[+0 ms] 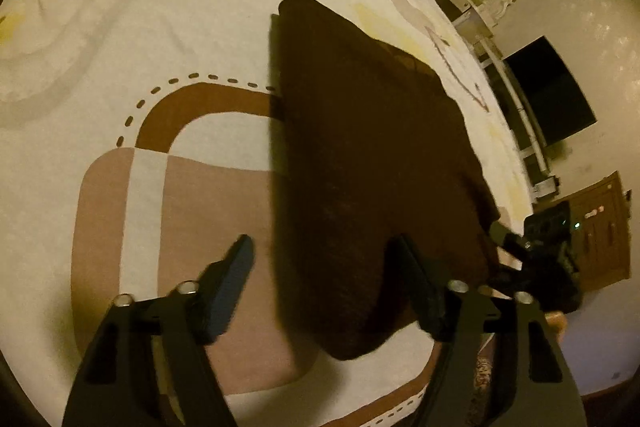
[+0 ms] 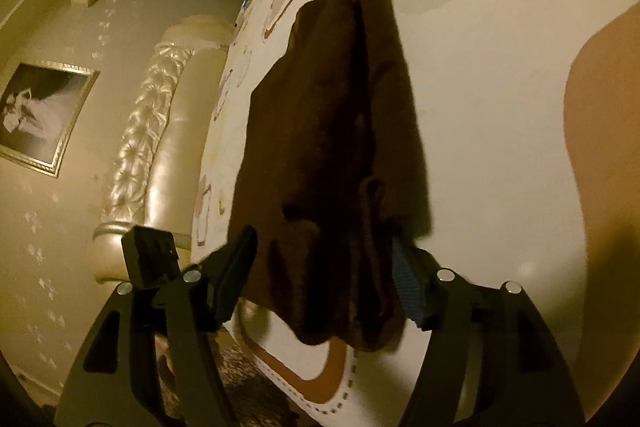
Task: Fold small clothes
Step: 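Pinch the sweater edge with both grippers and press the fold flat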
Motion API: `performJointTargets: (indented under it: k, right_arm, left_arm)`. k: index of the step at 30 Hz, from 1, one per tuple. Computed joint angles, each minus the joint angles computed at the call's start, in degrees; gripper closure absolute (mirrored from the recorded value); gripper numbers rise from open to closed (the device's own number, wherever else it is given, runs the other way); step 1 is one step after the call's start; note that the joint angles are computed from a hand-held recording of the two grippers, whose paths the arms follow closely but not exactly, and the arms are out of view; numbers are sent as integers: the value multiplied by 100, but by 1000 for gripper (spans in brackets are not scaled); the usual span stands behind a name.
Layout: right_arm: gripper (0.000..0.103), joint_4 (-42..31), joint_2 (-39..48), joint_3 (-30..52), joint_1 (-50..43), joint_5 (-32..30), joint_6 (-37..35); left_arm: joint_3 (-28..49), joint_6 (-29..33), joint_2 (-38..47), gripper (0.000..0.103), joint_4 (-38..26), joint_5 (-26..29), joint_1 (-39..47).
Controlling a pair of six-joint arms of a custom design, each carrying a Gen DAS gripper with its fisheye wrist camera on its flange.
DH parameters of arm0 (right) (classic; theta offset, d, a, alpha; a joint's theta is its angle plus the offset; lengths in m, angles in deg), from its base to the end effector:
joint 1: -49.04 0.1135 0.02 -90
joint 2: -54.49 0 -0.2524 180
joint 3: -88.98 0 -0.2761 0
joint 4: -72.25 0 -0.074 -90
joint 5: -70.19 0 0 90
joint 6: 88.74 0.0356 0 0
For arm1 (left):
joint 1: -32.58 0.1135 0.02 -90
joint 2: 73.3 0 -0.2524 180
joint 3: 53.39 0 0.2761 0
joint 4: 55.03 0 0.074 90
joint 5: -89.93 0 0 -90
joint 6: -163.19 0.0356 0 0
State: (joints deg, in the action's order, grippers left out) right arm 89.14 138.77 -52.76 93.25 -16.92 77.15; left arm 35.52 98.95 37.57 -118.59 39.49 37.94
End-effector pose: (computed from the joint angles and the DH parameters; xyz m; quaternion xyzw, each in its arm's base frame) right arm 0.2036 0.1955 0.1126 0.2476 0.8257 0.4279 0.2717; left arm 0.3744 0.0124 0.1450 0.1795 0.9231 -0.3159 0.1261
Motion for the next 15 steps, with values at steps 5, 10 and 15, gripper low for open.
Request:
performJointTargets:
  k: [5,10,15]
  right_arm:
    - [76,-765,162,412,11,-86,-132]
    - [83,-781,-282,170,185,157,-84]
    - [83,-980,-553,80,250,165,-134]
  left_arm:
    - [-186,-213,-170,70,101,-88,-111]
    - [-474,-255,-590,77,233,-208,-132]
    - [-569,-238,-676,77,188,-267,-138]
